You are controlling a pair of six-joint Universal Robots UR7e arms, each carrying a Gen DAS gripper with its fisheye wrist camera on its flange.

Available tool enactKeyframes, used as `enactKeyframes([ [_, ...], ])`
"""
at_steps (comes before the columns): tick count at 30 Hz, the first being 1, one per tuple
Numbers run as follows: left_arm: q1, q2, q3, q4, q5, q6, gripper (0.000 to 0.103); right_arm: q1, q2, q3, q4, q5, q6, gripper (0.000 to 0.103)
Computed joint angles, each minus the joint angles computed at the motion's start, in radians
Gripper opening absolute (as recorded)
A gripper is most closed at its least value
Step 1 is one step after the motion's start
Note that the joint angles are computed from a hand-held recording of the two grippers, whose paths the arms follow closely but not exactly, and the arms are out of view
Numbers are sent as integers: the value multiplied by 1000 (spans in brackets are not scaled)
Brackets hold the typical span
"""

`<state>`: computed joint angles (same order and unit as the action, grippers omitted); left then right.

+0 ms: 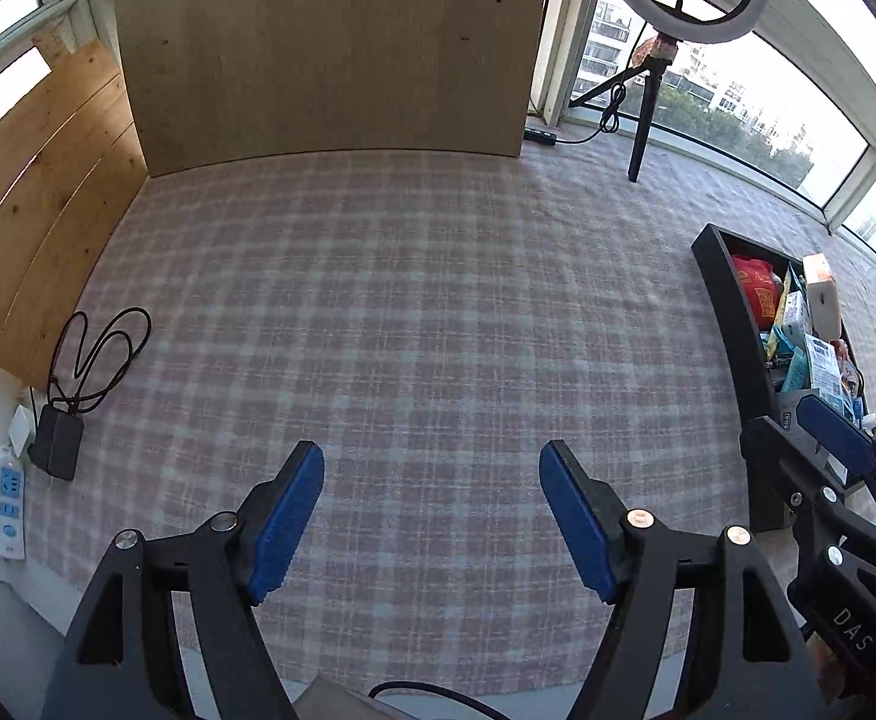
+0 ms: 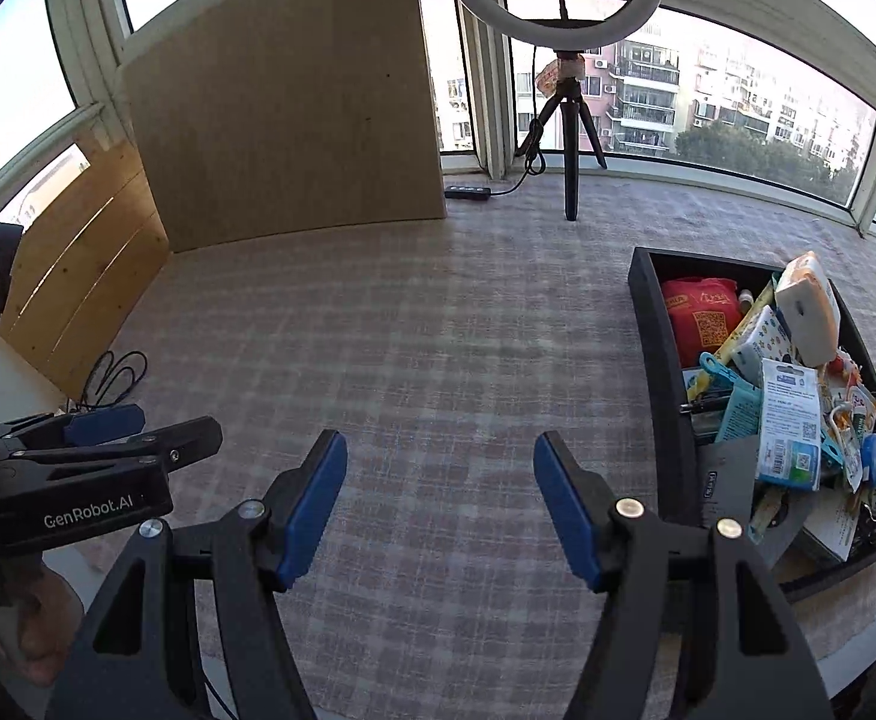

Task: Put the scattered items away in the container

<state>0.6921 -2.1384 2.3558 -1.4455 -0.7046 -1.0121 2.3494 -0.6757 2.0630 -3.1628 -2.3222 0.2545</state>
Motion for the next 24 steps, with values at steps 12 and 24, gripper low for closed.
enactKeyframes([
  [12,-83,-196,-53,342,30,-175,74,82,93,-95,36,10,76,64],
  [24,-49,-228,-65,323,51,-107,74,111,148,-161,72,-1,115,65],
])
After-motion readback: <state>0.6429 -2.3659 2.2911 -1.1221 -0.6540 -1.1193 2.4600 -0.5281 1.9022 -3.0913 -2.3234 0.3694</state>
